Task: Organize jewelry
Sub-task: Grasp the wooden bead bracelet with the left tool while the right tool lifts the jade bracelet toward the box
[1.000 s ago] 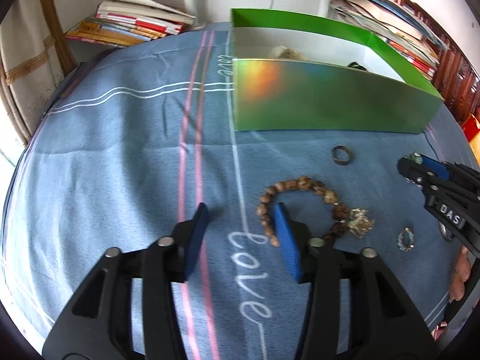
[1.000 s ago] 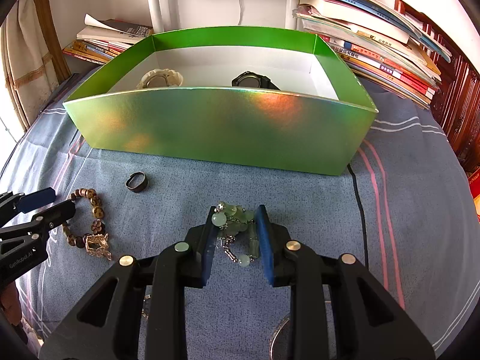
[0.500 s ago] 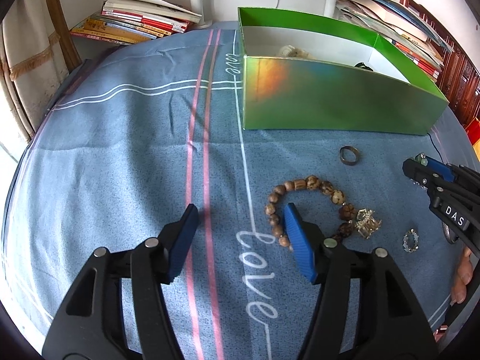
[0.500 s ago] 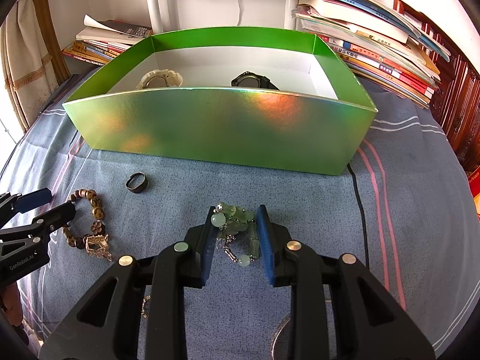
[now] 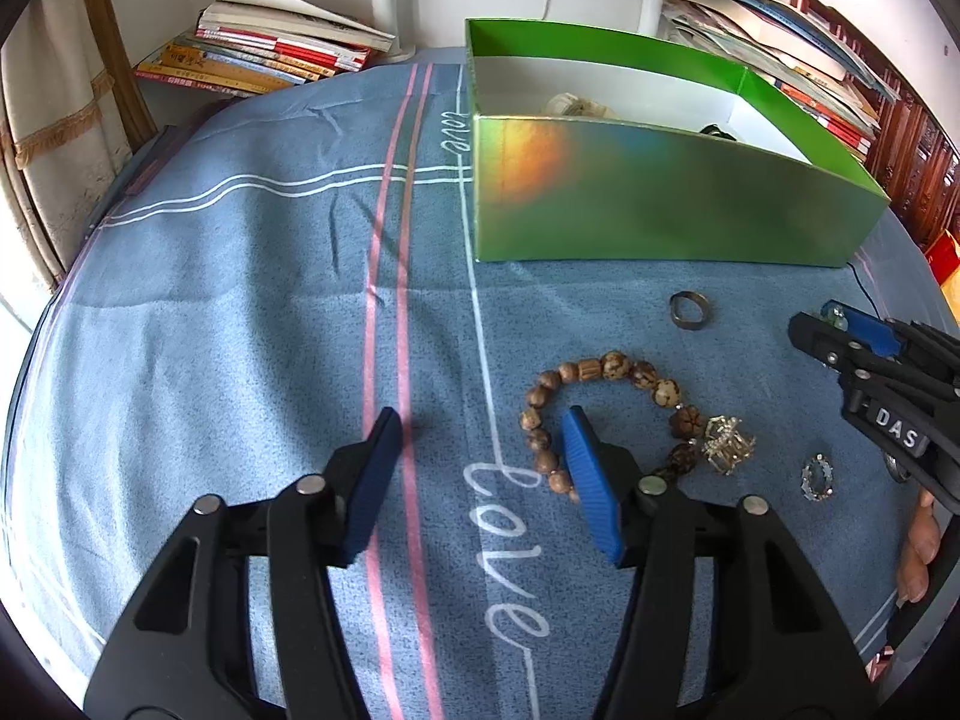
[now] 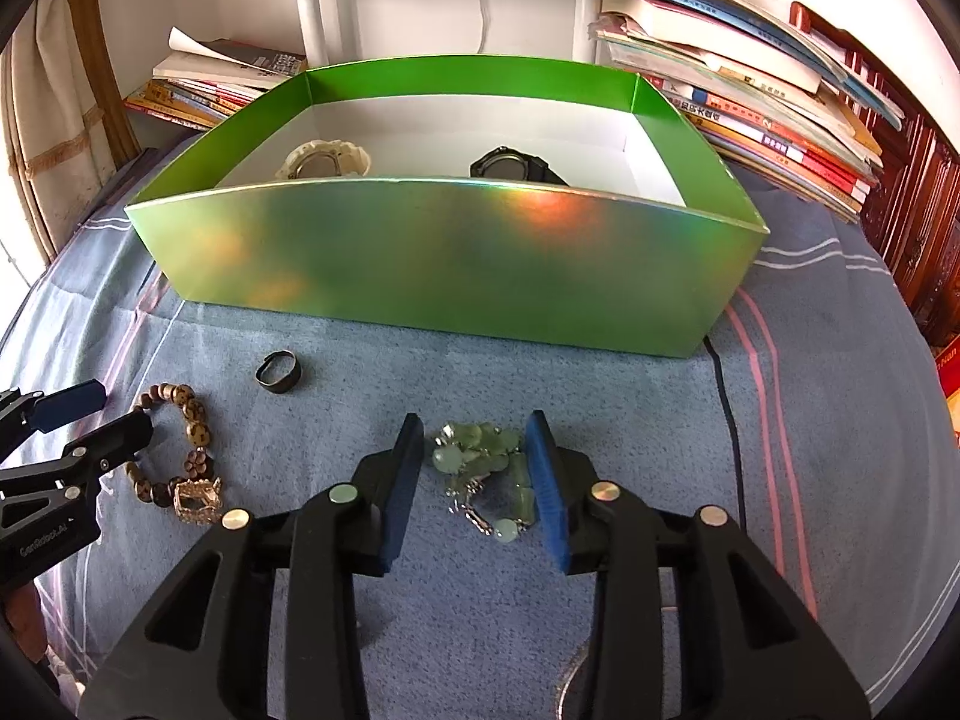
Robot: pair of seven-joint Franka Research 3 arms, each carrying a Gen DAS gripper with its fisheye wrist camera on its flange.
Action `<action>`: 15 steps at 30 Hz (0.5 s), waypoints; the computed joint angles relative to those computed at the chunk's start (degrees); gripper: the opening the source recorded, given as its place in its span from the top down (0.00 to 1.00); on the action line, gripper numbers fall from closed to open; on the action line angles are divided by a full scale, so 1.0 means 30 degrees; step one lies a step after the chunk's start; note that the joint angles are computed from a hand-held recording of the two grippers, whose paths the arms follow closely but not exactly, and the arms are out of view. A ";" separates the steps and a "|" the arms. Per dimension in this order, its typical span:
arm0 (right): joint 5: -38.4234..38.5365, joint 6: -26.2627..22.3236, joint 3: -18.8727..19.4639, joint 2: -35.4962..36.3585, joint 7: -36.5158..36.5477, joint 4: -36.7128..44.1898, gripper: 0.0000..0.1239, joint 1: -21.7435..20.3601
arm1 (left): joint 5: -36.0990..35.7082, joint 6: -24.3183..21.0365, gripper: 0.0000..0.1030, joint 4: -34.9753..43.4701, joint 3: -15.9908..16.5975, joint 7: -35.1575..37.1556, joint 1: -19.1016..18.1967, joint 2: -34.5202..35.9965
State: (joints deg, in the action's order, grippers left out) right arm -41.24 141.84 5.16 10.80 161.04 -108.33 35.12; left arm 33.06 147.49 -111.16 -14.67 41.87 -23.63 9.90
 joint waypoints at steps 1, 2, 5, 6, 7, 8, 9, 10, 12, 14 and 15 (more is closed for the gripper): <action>-0.0009 0.0018 -0.0003 0.0024 0.0058 0.0022 0.70 0.0010 | -0.0012 0.0088 0.52 -0.0012 -0.0023 0.0086 -0.0001 0.0003; -0.0004 0.0032 -0.0010 0.0040 0.0059 0.0042 0.70 0.0008 | -0.0029 0.0121 0.54 0.0000 -0.0040 0.0146 -0.0011 0.0012; -0.0055 0.0054 -0.0029 0.0076 0.0007 0.0074 0.70 0.0029 | -0.0109 0.0347 0.64 0.0003 -0.0088 0.0426 -0.0032 0.0048; -0.0085 0.0081 -0.0034 0.0071 -0.0028 0.0054 0.70 0.0032 | -0.0086 0.0422 0.68 0.0026 -0.0097 0.0520 -0.0055 0.0078; -0.0116 0.0158 -0.0044 0.0067 -0.0070 0.0030 0.71 0.0022 | -0.0075 0.0490 0.73 0.0033 -0.0098 0.0582 -0.0076 0.0098; -0.0123 0.0299 -0.0052 0.0049 -0.0089 -0.0020 0.72 0.0002 | -0.0067 0.0598 0.75 0.0015 -0.0103 0.0666 -0.0090 0.0111; -0.0151 0.0335 -0.0049 0.0025 -0.0031 -0.0061 0.75 0.0023 | -0.0085 0.0692 0.80 0.0024 -0.0115 0.0752 -0.0108 0.0138; -0.0149 0.0402 -0.0048 0.0004 -0.0011 -0.0099 0.77 0.0019 | -0.0087 0.0713 0.84 0.0042 -0.0110 0.0764 -0.0138 0.0160; -0.0141 0.0463 -0.0036 -0.0026 -0.0017 -0.0147 0.78 0.0018 | -0.0204 0.0667 0.89 0.0112 -0.0114 0.0808 -0.0170 0.0202; -0.0111 0.0520 -0.0007 -0.0073 -0.0098 -0.0212 0.79 0.0014 | -0.0310 0.0564 0.92 0.0094 -0.0104 0.0774 -0.0192 0.0164; -0.0093 0.0559 0.0012 -0.0121 -0.0144 -0.0278 0.80 0.0012 | -0.0427 0.0485 0.92 0.0086 -0.0110 0.0783 -0.0180 0.0132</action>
